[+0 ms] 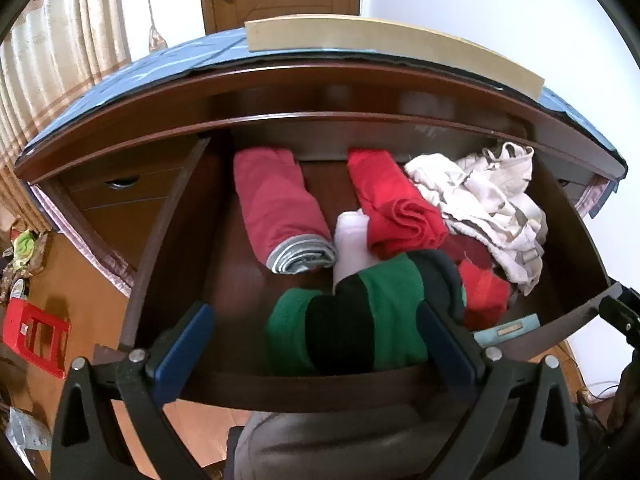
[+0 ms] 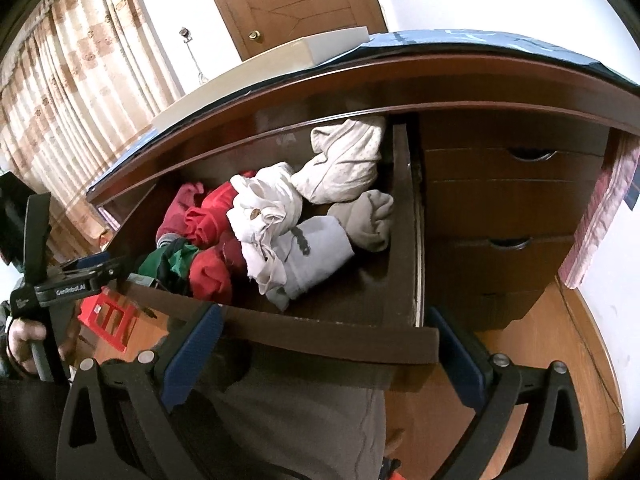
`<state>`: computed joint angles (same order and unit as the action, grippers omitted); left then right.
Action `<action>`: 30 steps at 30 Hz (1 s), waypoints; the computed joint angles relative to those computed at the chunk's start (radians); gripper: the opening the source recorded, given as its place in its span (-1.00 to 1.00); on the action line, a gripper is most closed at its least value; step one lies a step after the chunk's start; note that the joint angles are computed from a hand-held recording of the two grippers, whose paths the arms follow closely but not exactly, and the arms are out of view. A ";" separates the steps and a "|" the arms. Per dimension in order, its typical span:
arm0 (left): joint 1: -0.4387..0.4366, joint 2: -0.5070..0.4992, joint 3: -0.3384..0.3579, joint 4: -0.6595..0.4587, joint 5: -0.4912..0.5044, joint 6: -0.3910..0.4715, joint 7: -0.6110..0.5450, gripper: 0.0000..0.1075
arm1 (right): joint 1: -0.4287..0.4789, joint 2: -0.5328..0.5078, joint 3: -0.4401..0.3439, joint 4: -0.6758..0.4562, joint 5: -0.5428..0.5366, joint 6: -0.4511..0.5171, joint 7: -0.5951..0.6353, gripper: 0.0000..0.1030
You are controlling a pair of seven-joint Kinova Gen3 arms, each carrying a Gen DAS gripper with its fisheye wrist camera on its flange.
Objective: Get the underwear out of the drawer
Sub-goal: 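Move the right tool down over the clothes in the open drawer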
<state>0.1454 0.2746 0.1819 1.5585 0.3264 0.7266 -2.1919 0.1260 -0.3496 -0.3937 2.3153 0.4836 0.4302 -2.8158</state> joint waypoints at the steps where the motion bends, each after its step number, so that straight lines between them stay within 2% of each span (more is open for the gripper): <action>1: 0.004 0.004 -0.002 -0.007 -0.006 0.004 0.006 0.92 | -0.002 0.003 0.005 -0.003 0.002 0.003 0.009 0.97; 13: 0.016 -0.005 -0.009 -0.008 -0.035 0.008 0.036 0.86 | 0.001 0.022 -0.014 -0.005 0.049 0.008 -0.028 0.97; 24: 0.021 -0.010 -0.008 -0.004 -0.049 0.005 0.050 0.86 | -0.070 0.030 -0.010 -0.029 0.077 0.098 -0.051 0.98; 30: -0.018 0.007 0.007 -0.029 0.010 0.050 -0.009 0.84 | -0.109 0.002 0.027 -0.059 0.068 0.164 -0.050 0.98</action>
